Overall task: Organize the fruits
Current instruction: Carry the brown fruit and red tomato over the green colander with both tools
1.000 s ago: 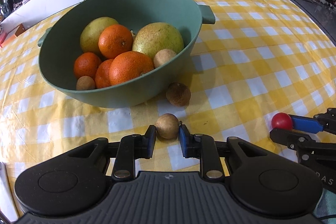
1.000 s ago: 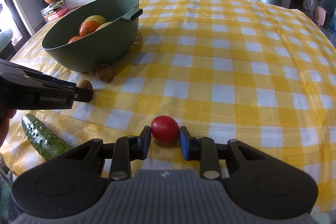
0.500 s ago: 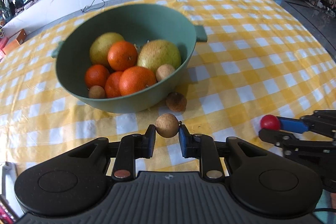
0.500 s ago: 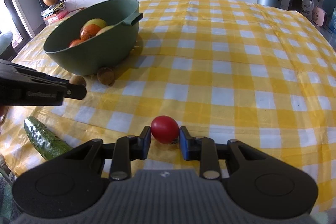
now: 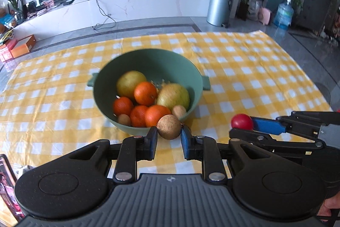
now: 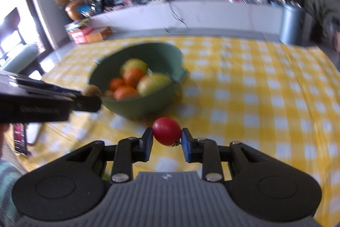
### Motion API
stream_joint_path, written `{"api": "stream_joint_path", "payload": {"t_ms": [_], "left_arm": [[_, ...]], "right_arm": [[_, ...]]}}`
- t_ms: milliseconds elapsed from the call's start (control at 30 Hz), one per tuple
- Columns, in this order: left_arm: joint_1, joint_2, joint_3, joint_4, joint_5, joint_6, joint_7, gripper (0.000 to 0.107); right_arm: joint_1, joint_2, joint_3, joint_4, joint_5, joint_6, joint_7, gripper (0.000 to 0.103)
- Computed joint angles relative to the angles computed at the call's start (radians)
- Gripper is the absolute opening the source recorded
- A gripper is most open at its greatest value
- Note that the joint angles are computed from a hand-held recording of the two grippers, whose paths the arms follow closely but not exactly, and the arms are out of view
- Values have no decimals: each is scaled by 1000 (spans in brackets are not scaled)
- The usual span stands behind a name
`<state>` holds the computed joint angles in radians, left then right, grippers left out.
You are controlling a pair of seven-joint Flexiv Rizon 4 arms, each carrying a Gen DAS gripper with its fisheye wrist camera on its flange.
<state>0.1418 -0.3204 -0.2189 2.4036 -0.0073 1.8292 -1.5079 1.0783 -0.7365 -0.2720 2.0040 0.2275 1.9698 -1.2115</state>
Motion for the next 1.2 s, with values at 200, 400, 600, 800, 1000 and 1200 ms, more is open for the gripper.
{"api": "stream_joint_path", "payload": {"t_ms": [200, 400, 600, 800, 1000, 1200], "left_arm": [[53, 29, -19, -6, -2, 7, -25, 26], [98, 24, -40, -34, -4, -12, -34, 26], [143, -7, -68, -62, -33, -33, -34, 26], [136, -45, -46, -93, -70, -62, -16, 26], [115, -83, -23, -119, -98, -86, 19, 26], [115, -118, -23, -143, -115, -102, 55, 26]], "right_arm": [[28, 8, -35, -58, -38, -1, -66, 25], [23, -6, -46, -136, -80, -37, -108, 25], [1, -34, -56, -211, -150, -97, -109, 24], [-41, -71, -47, -277, -243, -164, -74, 24], [-114, -109, 9, -329, -359, -218, -46, 24], [-173, -142, 55, -377, -453, -262, -22, 24]]}}
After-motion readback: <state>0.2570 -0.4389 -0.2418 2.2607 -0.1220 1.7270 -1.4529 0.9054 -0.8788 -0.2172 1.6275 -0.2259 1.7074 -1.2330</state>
